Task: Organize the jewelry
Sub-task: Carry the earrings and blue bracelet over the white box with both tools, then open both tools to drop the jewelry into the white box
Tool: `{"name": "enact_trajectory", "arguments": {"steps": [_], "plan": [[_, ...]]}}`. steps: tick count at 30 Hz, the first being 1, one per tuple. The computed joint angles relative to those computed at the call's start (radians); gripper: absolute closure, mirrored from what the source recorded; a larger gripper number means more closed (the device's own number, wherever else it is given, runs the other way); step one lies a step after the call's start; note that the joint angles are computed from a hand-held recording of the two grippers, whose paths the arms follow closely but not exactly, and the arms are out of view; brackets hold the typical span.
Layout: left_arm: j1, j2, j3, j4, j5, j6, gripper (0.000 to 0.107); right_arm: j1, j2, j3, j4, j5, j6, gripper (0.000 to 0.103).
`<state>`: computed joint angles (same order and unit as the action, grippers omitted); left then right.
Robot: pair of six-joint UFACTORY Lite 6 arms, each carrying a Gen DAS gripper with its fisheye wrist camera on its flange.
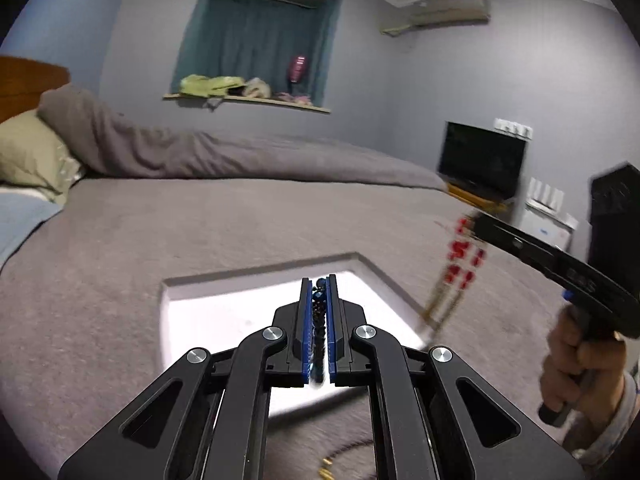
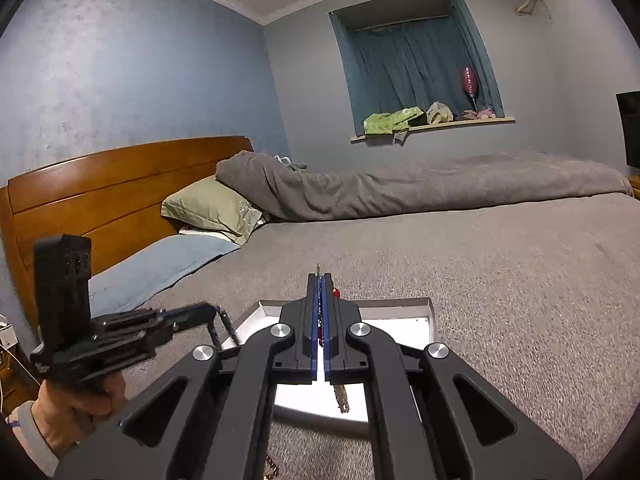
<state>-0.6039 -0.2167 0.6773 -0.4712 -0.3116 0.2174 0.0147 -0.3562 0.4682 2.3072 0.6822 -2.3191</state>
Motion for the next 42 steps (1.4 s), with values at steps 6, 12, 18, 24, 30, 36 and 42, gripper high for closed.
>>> {"name": "enact_trajectory", "arguments": {"steps": [6,12,18,24,30,36,42], "plan": [[0.123,0.145,0.065,0.246,0.007,-0.243,0.1,0.068,0.229,0.135,0.077,-0.081,-0.099,0.102],[0.194,0.339,0.167,0.604,0.064,-0.608,0.1,0.111,0.449,0.261,0.113,-0.171,-0.145,0.102],[0.202,0.413,0.212,0.655,0.127,-0.674,0.1,0.125,0.543,0.319,0.077,-0.225,-0.122,0.102],[0.183,0.386,0.19,0.464,0.119,-0.478,0.06,0.133,0.559,0.316,0.098,-0.226,-0.151,0.092],[0.15,0.305,0.117,0.331,0.071,-0.336,0.031,0.111,0.496,0.248,0.092,-0.153,-0.177,0.065],[0.125,0.219,0.045,0.213,0.055,-0.226,0.022,0.049,0.407,0.156,0.047,-0.082,-0.146,0.064],[0.083,0.108,-0.058,0.02,0.044,-0.046,0.019,0.047,0.292,0.052,0.055,-0.079,-0.157,0.063]]}}
